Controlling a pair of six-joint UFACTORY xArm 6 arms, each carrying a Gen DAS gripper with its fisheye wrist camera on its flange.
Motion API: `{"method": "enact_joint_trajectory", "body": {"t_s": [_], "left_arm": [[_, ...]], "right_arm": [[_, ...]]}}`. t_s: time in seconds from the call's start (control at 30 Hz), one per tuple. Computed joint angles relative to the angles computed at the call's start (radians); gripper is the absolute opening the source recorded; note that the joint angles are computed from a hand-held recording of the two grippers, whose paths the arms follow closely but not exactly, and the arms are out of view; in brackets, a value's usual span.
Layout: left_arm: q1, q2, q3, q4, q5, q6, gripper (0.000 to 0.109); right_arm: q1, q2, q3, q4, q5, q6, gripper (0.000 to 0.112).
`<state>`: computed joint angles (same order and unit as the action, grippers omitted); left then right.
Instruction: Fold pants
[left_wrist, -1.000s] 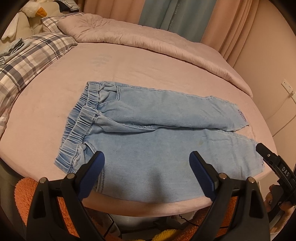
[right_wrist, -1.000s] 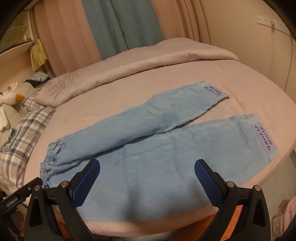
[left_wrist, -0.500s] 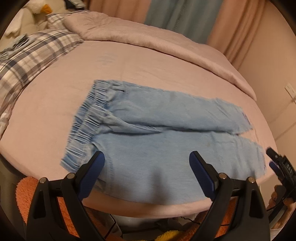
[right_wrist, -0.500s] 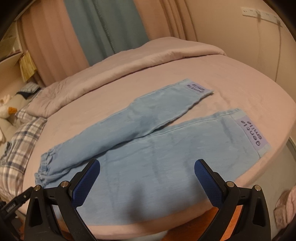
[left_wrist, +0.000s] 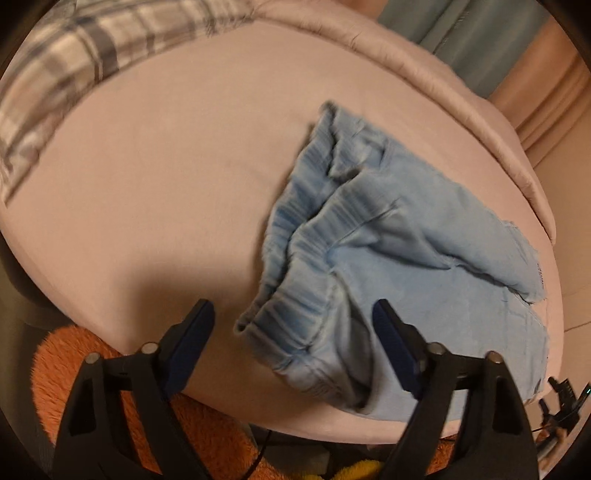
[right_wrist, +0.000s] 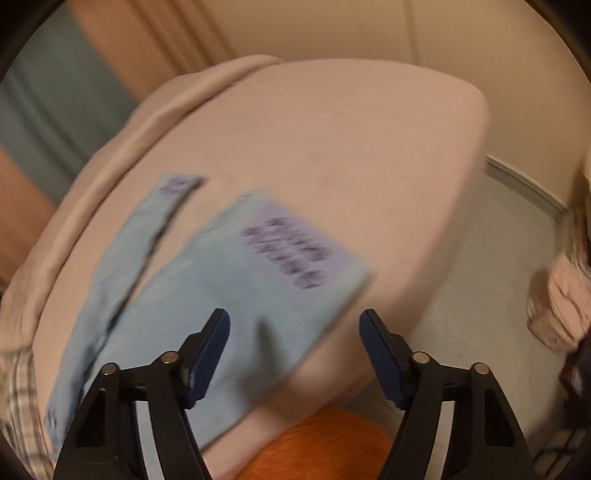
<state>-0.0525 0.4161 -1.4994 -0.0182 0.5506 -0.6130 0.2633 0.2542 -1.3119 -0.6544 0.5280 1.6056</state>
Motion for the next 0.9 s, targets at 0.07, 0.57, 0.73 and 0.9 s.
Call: {"method": "enact_joint_trajectory", "body": {"t_s": [0.07,0.57,0.73,0.9], "left_arm": [[0.004,0.017,-0.005,-0.098,-0.01,0.079,0.075],[-0.017,-0.132,0.141,-0.287,-0.152,0.178,0.024],[-0.015,-0.153,0.221,-0.249,-0.106,0.127,0.026],[-0.008,-0.13,0.193,-0.215,-0.091,0.099,0.026]], "right_arm": [[-0.018,-0.01,0.035,0.011,-0.06,0.027,0.069],[-0.063,0.032,-0.076,-0.042,-0.215,-0.057,0.007],[-0.059,-0.045,-0.044,-0.298,-0.187,0.135,0.007],[-0.069,0.067,-0.037,0.001,-0.11,-0.085,0.006]]}}
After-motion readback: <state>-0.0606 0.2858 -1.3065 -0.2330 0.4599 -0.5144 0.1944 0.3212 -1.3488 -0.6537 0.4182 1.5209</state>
